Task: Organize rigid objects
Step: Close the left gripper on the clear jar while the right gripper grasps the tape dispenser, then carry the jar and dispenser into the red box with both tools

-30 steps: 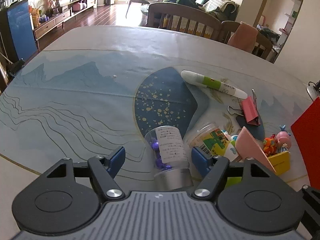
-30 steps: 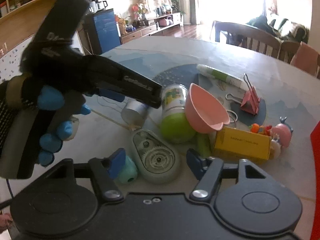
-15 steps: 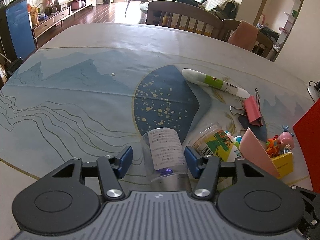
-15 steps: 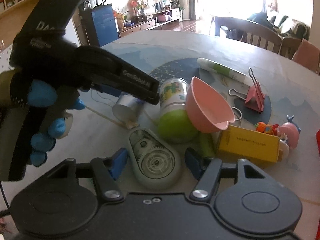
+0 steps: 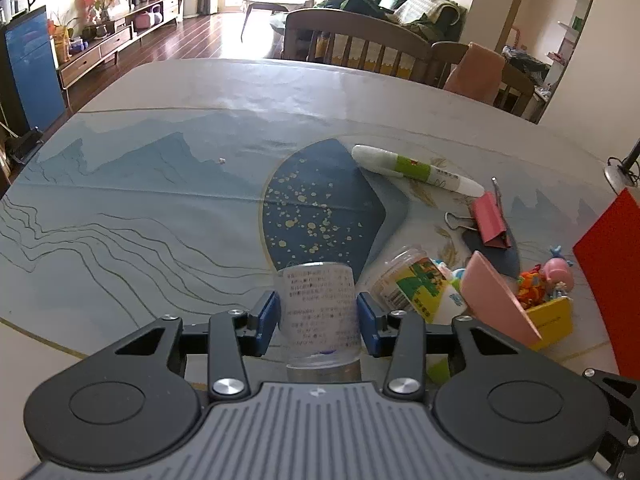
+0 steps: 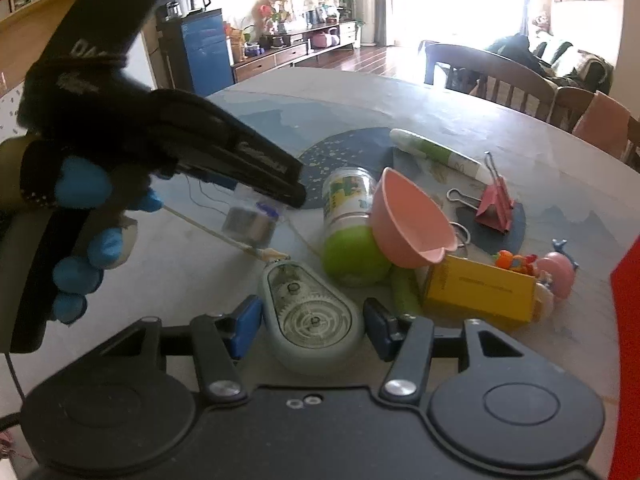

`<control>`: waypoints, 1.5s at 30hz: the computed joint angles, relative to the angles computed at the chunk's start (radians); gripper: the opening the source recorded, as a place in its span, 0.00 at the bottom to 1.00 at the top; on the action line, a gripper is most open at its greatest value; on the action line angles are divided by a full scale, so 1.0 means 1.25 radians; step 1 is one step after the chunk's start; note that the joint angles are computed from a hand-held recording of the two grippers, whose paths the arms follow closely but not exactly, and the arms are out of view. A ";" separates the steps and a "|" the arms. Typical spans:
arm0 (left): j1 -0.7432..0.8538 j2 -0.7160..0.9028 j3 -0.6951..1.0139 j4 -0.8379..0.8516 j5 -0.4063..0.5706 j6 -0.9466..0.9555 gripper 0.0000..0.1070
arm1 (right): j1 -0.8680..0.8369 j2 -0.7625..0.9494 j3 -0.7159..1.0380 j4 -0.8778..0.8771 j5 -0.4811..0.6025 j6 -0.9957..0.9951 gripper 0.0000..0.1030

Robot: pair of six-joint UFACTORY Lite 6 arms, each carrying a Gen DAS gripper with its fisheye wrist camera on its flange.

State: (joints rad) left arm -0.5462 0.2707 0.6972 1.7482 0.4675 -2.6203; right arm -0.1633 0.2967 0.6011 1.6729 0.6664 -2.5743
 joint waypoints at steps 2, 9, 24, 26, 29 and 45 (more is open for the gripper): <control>-0.009 -0.033 -0.020 -0.030 0.005 0.005 0.39 | -0.017 -0.030 -0.012 -0.030 0.008 0.039 0.54; -0.062 -0.180 -0.114 -0.110 0.017 0.038 0.38 | -0.103 -0.194 -0.088 -0.142 0.040 0.156 0.54; -0.243 -0.449 -0.102 -0.472 0.073 0.406 0.38 | -0.419 -0.510 -0.100 -0.377 0.225 0.429 0.54; -0.259 -0.443 -0.066 -0.489 0.069 0.433 0.38 | -0.453 -0.501 -0.074 -0.381 0.244 0.438 0.54; -0.276 -0.413 -0.003 -0.511 0.059 0.474 0.38 | -0.500 -0.469 -0.032 -0.370 0.266 0.424 0.54; -0.285 0.166 0.679 -0.732 0.018 0.814 0.38 | -0.576 0.003 0.441 -0.352 0.237 0.425 0.54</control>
